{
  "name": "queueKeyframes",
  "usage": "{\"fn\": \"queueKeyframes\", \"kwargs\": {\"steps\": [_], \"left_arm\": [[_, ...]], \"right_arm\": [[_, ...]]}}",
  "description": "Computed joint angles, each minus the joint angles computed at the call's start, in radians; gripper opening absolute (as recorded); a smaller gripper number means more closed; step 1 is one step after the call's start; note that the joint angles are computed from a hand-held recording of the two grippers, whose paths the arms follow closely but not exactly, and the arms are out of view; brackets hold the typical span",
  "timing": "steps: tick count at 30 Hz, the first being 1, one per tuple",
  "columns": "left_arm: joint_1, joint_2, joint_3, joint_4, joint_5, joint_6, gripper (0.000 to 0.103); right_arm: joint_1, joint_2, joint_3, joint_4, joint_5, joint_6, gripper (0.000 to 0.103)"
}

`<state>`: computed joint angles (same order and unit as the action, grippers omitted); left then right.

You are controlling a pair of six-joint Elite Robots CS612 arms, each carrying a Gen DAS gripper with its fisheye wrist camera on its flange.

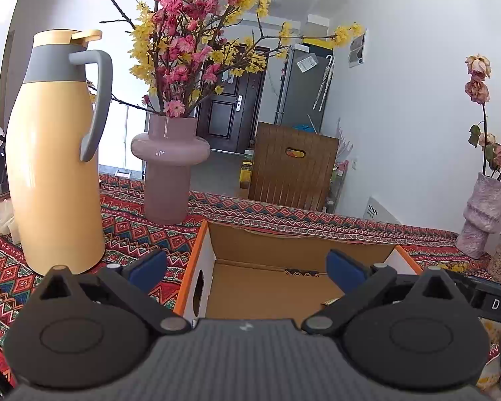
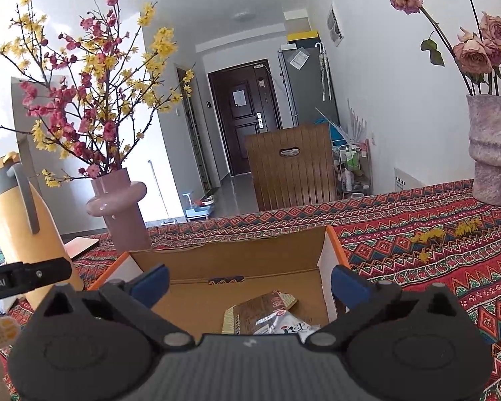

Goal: Organize snacks
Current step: 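Move both open grippers back from the box to the snack heap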

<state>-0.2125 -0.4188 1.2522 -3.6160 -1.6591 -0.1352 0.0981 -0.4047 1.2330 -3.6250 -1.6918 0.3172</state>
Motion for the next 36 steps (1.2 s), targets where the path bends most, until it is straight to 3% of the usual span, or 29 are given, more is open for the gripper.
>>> {"fn": "queueKeyframes", "kwargs": {"steps": [10,21,36], "left_arm": [[-0.006,-0.053,0.084,-0.066,0.011,0.026,0.103],[-0.003,-0.119,0.231,-0.149,0.03,0.034,0.103],[0.018,-0.16,0.381,-0.161,0.008,0.034,0.103]], "right_arm": [[0.013,-0.047,0.058,-0.094,-0.04,-0.039,0.103],[0.029,-0.116,0.197,-0.208,-0.029,-0.075,0.103],[0.047,-0.152,0.355,-0.24,0.014,-0.082,0.103]]}}
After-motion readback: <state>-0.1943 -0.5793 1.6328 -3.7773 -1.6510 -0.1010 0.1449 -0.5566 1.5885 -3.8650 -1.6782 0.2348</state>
